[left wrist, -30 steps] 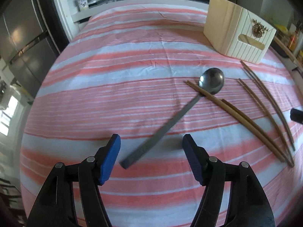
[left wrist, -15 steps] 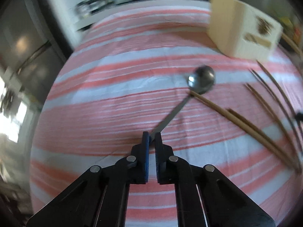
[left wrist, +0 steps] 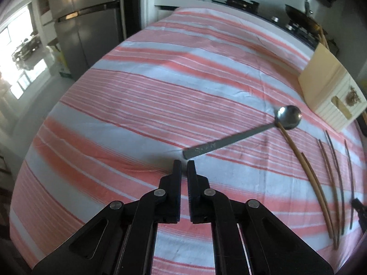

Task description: Organize utensils

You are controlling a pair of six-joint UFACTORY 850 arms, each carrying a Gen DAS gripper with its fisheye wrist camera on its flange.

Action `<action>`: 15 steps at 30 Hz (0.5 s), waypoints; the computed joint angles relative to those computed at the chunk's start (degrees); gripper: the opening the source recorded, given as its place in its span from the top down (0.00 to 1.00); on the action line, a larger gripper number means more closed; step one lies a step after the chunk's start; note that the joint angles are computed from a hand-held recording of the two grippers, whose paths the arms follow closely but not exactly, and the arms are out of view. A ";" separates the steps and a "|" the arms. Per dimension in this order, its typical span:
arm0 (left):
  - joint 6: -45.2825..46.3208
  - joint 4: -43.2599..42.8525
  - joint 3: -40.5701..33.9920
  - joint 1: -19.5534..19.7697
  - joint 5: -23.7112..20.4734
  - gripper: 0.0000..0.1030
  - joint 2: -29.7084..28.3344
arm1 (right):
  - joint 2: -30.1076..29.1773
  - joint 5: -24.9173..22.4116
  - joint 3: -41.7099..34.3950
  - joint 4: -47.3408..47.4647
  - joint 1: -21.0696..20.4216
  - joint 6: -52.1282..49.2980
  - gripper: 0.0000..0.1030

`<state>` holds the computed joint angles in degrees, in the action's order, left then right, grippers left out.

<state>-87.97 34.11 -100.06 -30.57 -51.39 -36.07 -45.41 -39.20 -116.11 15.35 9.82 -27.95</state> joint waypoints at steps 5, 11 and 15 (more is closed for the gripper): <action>6.81 -2.97 3.86 0.84 9.27 0.57 3.01 | -0.79 -4.46 -2.07 7.71 -2.00 -3.04 0.71; 27.19 -8.88 0.78 1.20 9.34 0.39 2.05 | -3.03 -12.98 -7.57 10.74 -4.36 -3.74 0.65; 38.39 -9.62 -8.36 1.49 2.69 0.39 -3.75 | -7.24 -20.60 -16.01 8.10 -4.59 -3.19 0.65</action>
<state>-49.57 24.49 -108.42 -29.09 -48.70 -39.82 -52.65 -59.80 -132.12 23.46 5.23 -31.14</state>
